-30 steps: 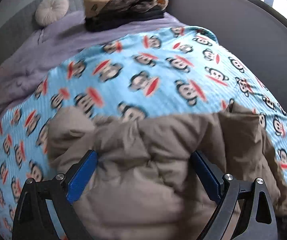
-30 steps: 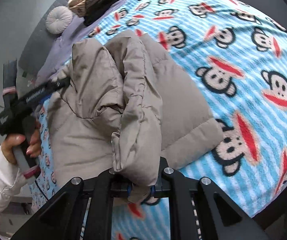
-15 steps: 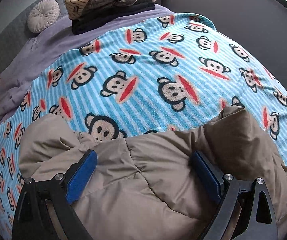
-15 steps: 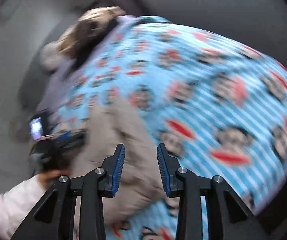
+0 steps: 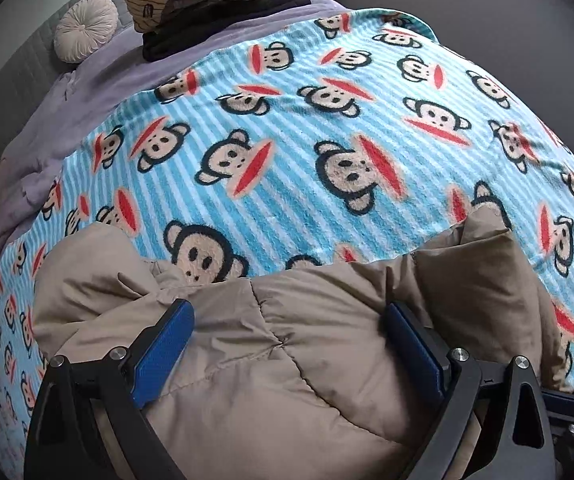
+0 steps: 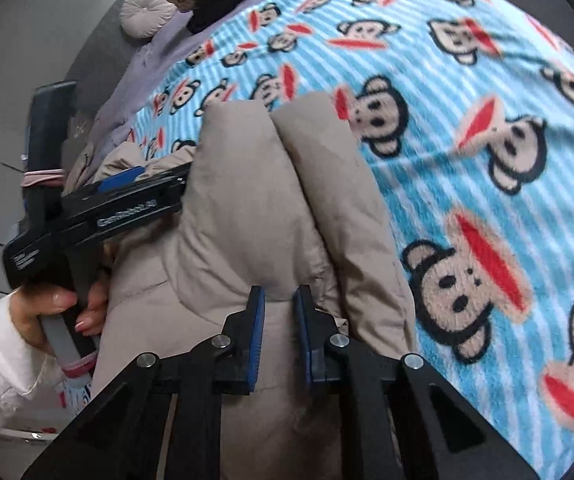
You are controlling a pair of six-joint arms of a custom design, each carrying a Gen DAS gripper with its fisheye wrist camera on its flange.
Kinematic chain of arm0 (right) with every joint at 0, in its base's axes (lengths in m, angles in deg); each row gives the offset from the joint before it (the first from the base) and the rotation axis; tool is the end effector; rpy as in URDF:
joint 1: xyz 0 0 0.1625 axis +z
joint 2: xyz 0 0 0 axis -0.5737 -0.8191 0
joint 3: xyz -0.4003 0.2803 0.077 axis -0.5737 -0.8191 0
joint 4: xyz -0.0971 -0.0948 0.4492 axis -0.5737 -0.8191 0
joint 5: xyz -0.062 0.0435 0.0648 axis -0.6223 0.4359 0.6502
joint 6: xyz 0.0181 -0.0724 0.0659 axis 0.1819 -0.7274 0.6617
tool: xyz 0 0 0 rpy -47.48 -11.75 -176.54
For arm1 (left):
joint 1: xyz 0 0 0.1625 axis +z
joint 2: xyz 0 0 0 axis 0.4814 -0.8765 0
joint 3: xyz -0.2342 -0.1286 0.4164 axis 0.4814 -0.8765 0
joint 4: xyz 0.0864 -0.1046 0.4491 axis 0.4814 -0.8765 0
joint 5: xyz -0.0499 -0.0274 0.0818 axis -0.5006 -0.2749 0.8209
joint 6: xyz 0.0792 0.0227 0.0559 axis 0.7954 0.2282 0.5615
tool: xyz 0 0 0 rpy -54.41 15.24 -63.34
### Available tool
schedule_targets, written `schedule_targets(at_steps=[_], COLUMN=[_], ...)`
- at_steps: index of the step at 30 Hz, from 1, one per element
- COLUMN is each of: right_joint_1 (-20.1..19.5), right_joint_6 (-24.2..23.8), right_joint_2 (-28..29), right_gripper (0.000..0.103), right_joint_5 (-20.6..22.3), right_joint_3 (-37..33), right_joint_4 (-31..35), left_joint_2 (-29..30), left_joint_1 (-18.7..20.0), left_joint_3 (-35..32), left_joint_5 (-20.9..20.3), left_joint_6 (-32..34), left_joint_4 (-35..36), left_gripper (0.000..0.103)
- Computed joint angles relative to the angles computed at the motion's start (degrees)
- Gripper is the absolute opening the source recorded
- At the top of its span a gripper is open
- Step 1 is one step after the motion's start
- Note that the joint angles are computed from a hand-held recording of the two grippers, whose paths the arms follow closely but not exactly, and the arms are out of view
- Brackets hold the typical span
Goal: Fold large clothes
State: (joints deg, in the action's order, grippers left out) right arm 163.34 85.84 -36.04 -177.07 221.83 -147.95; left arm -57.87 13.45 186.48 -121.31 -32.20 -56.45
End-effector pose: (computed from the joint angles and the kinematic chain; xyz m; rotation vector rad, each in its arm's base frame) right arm 0.3075 -0.2455 -0.0164 -0.0611 -2.7752 0.4647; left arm -0.0325 -0.3096 0.2571 0.6757 2.1773 -0.2931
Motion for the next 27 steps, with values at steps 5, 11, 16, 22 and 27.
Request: schedule_targets(at_steps=[5, 11, 16, 22, 27], right_joint_1=[-1.2, 0.5, 0.7, 1.1, 0.0], right_joint_6=[-0.3, 2.6, 4.3, 4.0, 4.7], right_joint_2=[0.4, 0.2, -0.6, -0.6, -1.5], right_gripper=[0.014, 0.014, 0.014, 0.013, 0.014], right_joint_5=[0.2, -0.8, -0.9, -0.7, 1.2], right_joint_3=[-0.4, 0.4, 1.1, 2.7, 3.4], right_joint_4=[0.7, 1.3, 2.0, 0.6, 0.3], left_joint_2=[-4.1, -16.4, -24.6, -31.6, -35.6], left_joint_1=[-3.4, -11.4, -16.1, -19.1, -21.0], left_joint_3=[-3.0, -8.6, -14.2, -18.2, -18.2], left_joint_5=[-2.4, -6.6, -10.3, -17.0, -21.5], left_joint_6=[-6.0, -18.8, -35.6, -49.4, -54.3], left_joint_4=[10.2, 32.8, 51.3, 66.3, 69.7], left_gripper=[0.097, 0.097, 0.097, 0.097, 0.097])
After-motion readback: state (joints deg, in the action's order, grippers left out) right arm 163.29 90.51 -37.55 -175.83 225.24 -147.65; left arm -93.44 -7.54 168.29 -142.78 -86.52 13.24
